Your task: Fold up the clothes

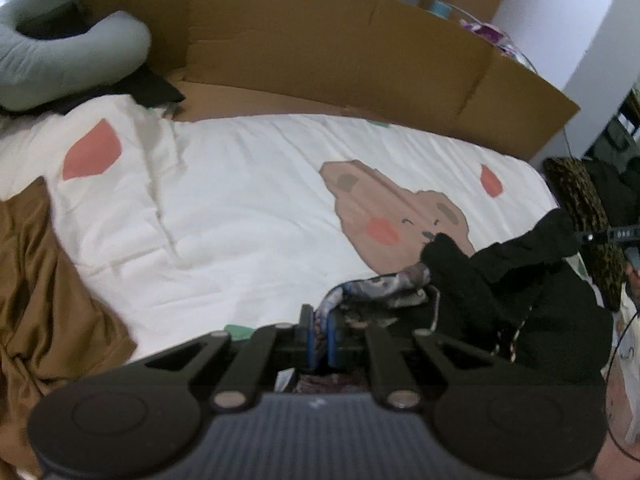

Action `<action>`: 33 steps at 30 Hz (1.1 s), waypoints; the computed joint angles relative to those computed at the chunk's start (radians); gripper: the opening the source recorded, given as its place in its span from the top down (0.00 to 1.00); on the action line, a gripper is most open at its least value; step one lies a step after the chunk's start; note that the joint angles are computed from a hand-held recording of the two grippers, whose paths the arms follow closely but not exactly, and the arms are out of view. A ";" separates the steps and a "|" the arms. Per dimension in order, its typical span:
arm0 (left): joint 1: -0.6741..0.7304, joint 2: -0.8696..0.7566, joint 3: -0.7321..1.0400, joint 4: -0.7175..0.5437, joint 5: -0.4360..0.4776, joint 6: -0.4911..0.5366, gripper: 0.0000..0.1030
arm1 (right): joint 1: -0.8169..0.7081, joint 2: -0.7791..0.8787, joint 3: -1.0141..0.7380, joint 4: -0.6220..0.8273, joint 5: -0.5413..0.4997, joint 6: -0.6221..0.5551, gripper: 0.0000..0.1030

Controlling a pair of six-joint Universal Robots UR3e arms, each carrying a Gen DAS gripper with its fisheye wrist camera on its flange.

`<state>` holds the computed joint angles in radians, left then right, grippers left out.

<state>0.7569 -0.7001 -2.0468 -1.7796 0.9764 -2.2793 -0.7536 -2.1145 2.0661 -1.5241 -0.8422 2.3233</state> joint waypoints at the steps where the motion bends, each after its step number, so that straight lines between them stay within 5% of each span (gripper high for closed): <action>1: 0.004 0.002 -0.006 0.004 0.000 -0.004 0.94 | 0.031 0.025 0.004 -0.054 -0.006 0.020 0.55; 12: -0.036 -0.025 -0.093 0.181 0.038 -0.134 0.94 | 0.267 0.333 -0.078 -0.424 -0.026 0.226 0.54; 24: -0.073 -0.051 -0.158 0.347 0.102 -0.231 0.95 | 0.471 0.535 -0.205 -0.563 -0.194 0.175 0.54; 33: -0.201 -0.231 -0.044 0.505 0.148 -0.249 0.70 | 0.545 0.546 -0.217 -0.608 -0.278 0.061 0.54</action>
<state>0.5558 -0.9309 -2.0910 -1.2746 1.1244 -2.5287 -0.2087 -1.5681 1.8486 -2.1316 -1.1204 2.3848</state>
